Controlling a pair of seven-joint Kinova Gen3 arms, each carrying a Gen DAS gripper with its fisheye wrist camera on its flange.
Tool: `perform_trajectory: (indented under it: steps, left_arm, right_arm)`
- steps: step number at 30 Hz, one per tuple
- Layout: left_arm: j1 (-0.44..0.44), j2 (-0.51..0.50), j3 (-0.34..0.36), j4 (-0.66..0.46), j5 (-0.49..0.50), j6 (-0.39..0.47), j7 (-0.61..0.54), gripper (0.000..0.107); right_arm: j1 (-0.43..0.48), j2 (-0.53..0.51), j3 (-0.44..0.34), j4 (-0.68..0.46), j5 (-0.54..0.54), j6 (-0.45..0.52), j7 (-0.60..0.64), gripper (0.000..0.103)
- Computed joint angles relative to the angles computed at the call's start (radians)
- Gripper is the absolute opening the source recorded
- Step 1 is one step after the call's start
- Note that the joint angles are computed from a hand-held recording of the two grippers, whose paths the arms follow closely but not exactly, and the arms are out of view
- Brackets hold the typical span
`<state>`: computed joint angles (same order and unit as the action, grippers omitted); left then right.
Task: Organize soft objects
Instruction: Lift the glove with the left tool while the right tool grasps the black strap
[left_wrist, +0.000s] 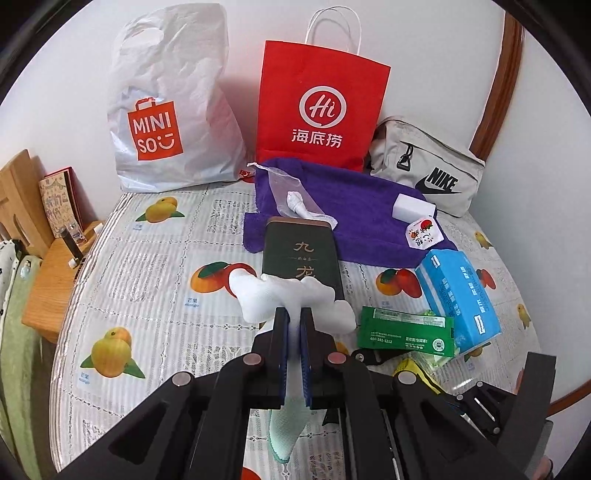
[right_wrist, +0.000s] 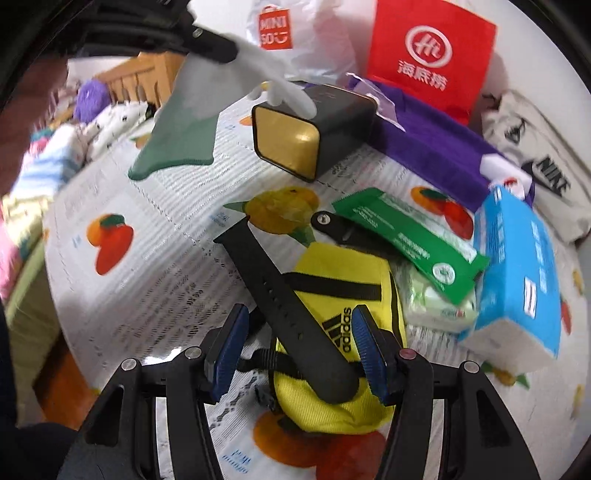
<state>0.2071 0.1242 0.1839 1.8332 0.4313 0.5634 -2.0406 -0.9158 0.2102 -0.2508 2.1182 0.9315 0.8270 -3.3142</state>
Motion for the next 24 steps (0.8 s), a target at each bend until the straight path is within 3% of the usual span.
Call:
perform_trajectory:
  steps: [2,7,15,18,24]
  left_arm:
    - [-0.003,0.006,-0.001,-0.001,0.003,0.001,-0.002,0.007]
    - [-0.014,0.019,-0.003,-0.004,0.009,0.006,-0.007,0.007]
    - [-0.011,0.035,0.004,-0.011,-0.001,0.008,-0.002,0.007]
    - [-0.008,0.041,0.006,-0.017,-0.011,0.012,0.006,0.007]
    - [-0.002,0.044,0.006,-0.022,-0.03,0.014,0.022,0.007]
  right_arm:
    - [-0.008,0.012,0.001,-0.009,0.005,0.028,-0.001,0.039]
    - [0.017,-0.055,0.003,0.055,0.052,-0.052,-0.101,0.029]
    - [0.082,-0.153,-0.04,0.157,0.151,-0.151,-0.313,0.026]
    - [0.099,-0.174,-0.062,0.179,0.182,-0.147,-0.38,0.025]
    - [0.134,-0.195,-0.087,0.192,0.174,-0.177,-0.35,0.025]
